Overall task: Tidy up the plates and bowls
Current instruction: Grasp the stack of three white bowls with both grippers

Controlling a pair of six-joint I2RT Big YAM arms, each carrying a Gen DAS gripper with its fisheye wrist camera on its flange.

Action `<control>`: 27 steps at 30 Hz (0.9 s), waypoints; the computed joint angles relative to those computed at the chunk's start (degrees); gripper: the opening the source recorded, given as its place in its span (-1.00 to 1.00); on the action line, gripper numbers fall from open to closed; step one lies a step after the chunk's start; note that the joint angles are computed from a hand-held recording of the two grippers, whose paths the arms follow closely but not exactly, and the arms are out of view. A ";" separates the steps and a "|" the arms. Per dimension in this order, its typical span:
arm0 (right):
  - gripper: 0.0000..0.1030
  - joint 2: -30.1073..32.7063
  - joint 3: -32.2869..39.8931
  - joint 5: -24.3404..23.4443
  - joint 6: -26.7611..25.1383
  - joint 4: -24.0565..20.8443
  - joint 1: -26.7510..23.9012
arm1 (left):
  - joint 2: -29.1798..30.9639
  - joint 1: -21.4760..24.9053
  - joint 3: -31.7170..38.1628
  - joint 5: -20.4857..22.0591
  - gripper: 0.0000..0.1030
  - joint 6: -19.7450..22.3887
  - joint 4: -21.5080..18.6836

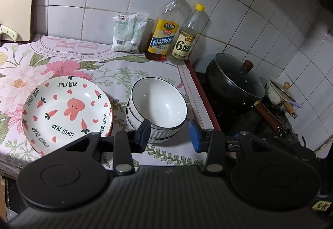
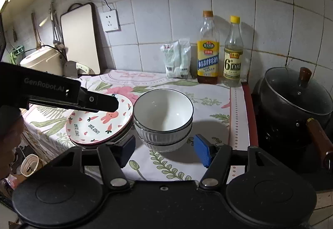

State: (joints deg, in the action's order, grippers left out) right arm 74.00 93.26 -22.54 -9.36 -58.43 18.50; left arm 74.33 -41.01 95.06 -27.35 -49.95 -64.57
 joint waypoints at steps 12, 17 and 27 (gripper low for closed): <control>0.68 -6.53 -12.64 3.74 2.14 11.78 1.71 | -5.06 -1.42 -11.12 -3.19 0.07 -0.39 9.65; 0.72 -6.91 -15.84 5.33 3.44 15.90 3.27 | -6.44 -1.07 -15.14 -3.44 0.20 -0.45 14.86; 0.74 -4.33 -19.59 8.02 1.88 22.62 6.11 | -6.35 1.80 -19.29 -0.40 0.40 -3.09 20.43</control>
